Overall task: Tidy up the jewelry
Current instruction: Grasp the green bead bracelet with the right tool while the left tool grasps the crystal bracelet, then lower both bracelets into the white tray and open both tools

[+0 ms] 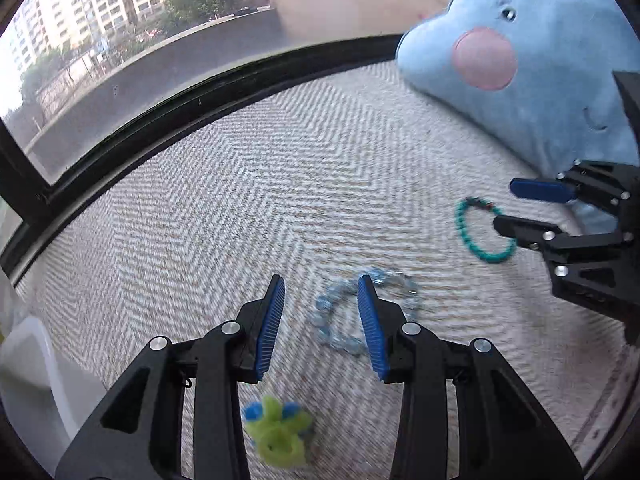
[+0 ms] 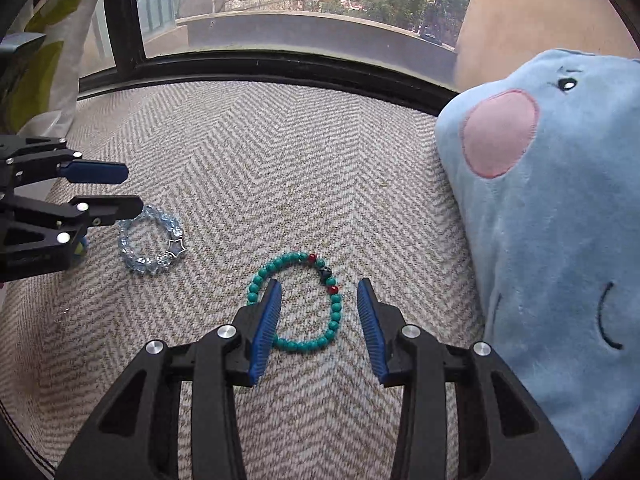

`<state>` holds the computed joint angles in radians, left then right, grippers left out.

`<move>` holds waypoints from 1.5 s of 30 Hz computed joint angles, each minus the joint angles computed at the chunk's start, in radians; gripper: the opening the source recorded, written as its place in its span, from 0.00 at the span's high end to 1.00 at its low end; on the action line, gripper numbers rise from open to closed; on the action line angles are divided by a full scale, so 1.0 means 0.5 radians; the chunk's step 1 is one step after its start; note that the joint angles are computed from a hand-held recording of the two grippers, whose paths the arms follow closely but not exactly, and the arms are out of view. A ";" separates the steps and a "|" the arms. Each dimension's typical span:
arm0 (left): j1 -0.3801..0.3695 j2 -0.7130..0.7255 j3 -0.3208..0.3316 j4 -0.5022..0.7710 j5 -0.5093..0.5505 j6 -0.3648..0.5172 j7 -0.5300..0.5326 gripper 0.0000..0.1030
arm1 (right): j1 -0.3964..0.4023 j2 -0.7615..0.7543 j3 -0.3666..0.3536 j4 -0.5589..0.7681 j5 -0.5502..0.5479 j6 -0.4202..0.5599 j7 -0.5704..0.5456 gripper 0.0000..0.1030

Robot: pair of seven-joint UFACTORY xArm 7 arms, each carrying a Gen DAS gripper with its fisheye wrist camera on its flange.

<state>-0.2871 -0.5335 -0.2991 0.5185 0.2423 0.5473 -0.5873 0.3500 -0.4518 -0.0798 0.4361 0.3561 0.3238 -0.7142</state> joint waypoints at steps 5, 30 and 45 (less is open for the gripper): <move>0.046 0.154 -0.053 0.054 0.117 0.031 -0.017 0.62 | -0.003 0.083 -0.007 0.027 0.003 -0.056 -0.040 0.61; -0.026 0.124 -0.035 -0.026 0.178 -0.169 -0.150 0.91 | 0.069 -0.155 -0.233 -0.158 0.189 -0.001 -0.379 0.94; -0.253 -0.930 0.064 -0.037 -0.253 0.643 0.166 0.91 | 0.008 -0.960 0.078 0.000 0.059 0.777 0.017 0.94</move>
<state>-0.4138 -0.9987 -0.2673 0.5001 0.1157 0.8688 -0.5045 0.3541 -0.9320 -0.0409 0.4363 0.3858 0.7121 -0.7056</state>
